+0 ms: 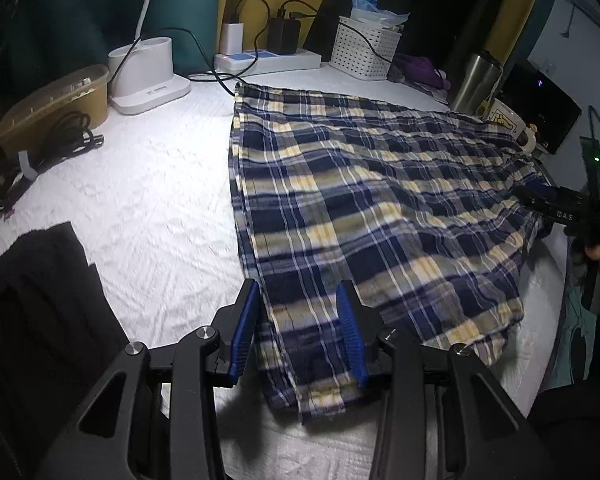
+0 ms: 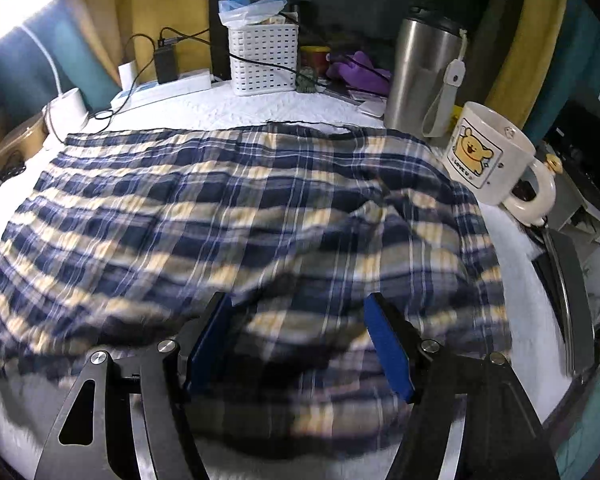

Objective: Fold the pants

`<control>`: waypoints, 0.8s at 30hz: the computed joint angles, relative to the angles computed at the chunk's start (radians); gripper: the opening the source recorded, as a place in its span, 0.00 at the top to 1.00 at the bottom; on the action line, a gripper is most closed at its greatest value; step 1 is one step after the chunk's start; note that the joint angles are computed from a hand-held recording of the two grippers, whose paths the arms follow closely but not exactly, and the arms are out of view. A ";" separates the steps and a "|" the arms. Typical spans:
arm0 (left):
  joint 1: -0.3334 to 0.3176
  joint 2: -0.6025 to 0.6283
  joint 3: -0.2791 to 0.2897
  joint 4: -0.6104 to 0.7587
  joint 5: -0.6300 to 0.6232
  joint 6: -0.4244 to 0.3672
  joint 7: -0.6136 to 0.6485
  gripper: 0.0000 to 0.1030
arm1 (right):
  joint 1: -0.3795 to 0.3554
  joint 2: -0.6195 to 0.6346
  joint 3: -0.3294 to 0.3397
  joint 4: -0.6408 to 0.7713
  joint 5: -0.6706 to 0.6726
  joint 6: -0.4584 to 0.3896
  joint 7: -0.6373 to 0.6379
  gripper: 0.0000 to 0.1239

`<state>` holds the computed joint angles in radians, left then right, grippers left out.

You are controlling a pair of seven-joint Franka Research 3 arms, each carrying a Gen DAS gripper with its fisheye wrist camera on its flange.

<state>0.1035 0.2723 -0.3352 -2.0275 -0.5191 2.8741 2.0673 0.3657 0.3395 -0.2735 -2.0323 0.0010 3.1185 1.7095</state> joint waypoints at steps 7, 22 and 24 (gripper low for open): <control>-0.014 -0.011 -0.002 -0.051 0.039 0.099 -0.016 0.97 | 0.073 -0.048 -0.027 -0.108 0.021 0.109 -0.066 0.42; 0.002 -0.026 0.029 -0.062 0.217 0.073 -0.169 0.98 | 0.118 -0.048 -0.008 -0.103 0.163 0.111 -0.211 0.42; 0.002 -0.038 0.036 -0.059 0.226 0.038 -0.171 0.97 | 0.132 -0.054 -0.027 -0.104 0.165 0.108 -0.212 0.42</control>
<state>0.1058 0.2338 -0.2996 -2.0865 -0.2929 2.9116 1.8960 0.4979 0.2858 -0.3005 -2.1366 0.1663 3.2266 1.4975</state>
